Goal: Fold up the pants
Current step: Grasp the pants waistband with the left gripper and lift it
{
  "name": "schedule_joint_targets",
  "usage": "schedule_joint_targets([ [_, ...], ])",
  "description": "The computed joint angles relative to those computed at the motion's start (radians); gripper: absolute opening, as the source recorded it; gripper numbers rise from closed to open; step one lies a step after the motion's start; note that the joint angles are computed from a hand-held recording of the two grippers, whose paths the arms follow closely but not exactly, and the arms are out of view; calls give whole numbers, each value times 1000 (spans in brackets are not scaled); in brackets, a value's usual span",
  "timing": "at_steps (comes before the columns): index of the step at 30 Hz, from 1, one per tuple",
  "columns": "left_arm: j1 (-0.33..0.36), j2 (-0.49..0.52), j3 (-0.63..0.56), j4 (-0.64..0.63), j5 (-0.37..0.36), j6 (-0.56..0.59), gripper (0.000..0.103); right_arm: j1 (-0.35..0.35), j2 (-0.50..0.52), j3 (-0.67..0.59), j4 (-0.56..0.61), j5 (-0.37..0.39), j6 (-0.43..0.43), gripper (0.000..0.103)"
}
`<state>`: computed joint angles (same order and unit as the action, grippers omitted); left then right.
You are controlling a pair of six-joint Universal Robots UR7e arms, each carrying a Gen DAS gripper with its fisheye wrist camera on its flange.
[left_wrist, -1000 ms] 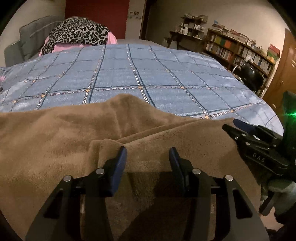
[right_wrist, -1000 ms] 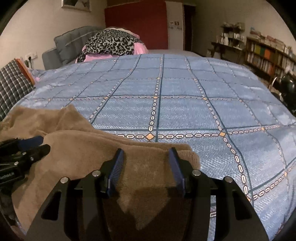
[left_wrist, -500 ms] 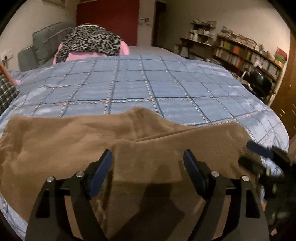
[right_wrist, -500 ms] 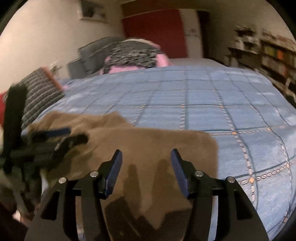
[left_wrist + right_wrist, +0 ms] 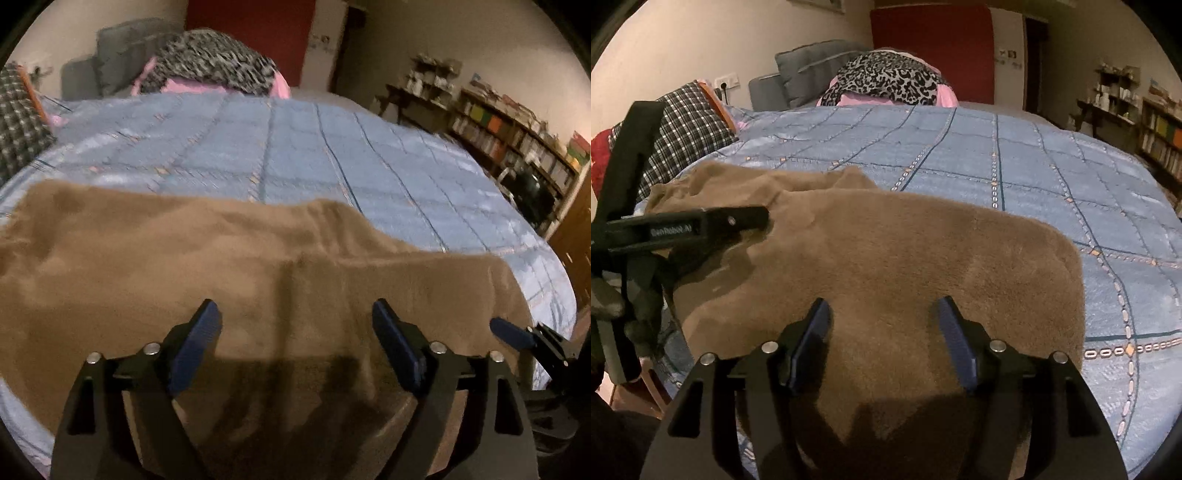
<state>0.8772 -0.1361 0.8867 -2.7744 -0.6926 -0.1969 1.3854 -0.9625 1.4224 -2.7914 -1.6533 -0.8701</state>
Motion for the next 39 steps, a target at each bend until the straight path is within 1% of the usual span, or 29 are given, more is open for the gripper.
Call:
schedule_joint_targets([
  [3, -8, -66, 107, -107, 49, -22, 96, 7, -12, 4, 4, 18, 3, 62],
  [6, -13, -138, 219, -180, 117, -81, 97, 19, -13, -1, 7, 30, 8, 62],
  [7, -14, -159, 250, -195, 144, -99, 97, 23, -14, -2, 10, 34, 6, 62],
  [8, -15, -187, 293, -207, 191, -130, 97, 27, -14, -3, 12, 37, 3, 62],
  [10, -12, -228, 347, -189, 255, -193, 97, 35, -10, -4, 14, 39, -6, 64],
  [11, -9, -248, 372, -185, 274, -218, 97, 38, -6, -7, 20, 34, -9, 64],
  [14, 1, -291, 427, -184, 321, -257, 97, 47, 0, -8, 33, 20, -10, 64],
  [17, 12, -332, 485, -212, 358, -276, 97, 56, 0, -3, 34, 18, -22, 64],
  [19, 23, -350, 506, -224, 367, -295, 98, 59, 1, -4, 36, 19, -24, 64],
  [23, 51, -380, 544, -300, 348, -299, 98, 64, 4, -1, 36, 15, -27, 64],
  [25, 70, -385, 542, -304, 322, -295, 98, 68, 8, 0, 29, 4, -31, 64],
  [26, 84, -392, 543, -281, 309, -320, 98, 69, 9, 1, 26, 0, -33, 64],
  [29, 116, -403, 542, -294, 242, -337, 98, 71, 10, 5, 18, -9, -37, 64],
  [32, 133, -394, 534, -355, 195, -296, 98, 74, 13, 2, 16, -14, -29, 64],
  [35, 150, -383, 504, -377, 149, -258, 98, 77, 16, 0, 15, -19, -25, 64],
  [39, 174, -368, 462, -373, 98, -247, 98, 79, 15, 2, 16, -21, -32, 64],
])
